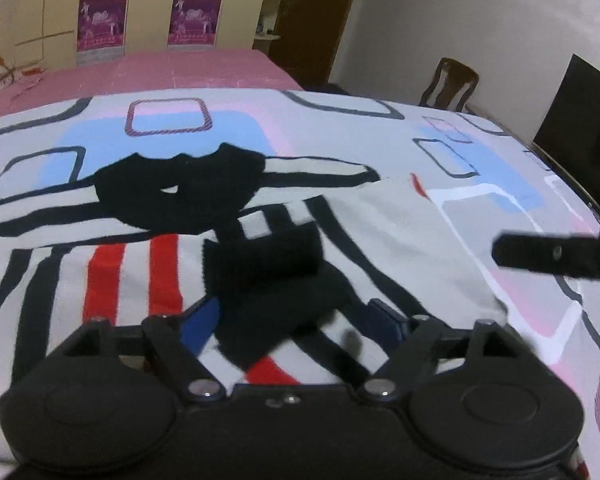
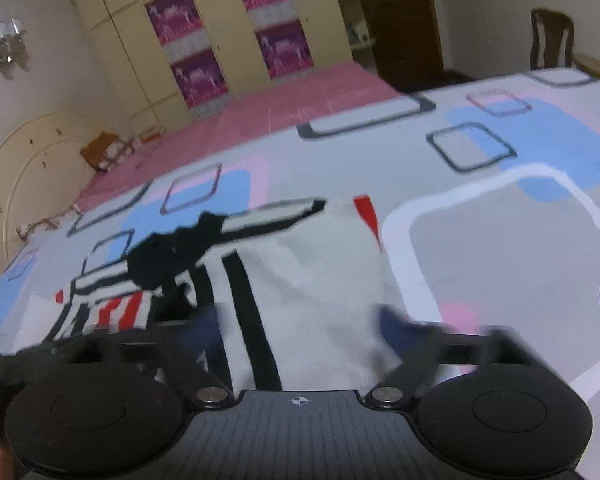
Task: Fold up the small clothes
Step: 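Fold the gripped sleeve across the sweater body with the left tool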
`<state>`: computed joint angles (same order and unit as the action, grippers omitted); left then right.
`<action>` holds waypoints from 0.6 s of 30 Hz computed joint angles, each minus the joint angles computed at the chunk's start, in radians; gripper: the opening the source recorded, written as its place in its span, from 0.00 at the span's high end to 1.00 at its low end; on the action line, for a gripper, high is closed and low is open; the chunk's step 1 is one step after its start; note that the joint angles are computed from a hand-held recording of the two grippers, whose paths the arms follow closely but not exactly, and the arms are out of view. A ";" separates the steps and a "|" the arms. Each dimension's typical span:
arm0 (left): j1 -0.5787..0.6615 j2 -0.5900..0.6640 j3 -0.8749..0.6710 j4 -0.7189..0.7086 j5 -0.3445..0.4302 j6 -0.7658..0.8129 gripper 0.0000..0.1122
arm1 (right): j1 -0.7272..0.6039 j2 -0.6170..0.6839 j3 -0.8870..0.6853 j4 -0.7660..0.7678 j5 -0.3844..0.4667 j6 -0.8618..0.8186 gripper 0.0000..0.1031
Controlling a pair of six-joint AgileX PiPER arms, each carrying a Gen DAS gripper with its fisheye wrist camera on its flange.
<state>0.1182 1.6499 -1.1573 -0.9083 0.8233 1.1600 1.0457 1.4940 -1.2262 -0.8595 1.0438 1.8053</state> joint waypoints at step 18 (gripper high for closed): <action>0.652 -0.029 0.036 -0.019 0.089 0.193 0.63 | -0.172 0.239 -0.126 0.239 -0.477 -0.080 0.44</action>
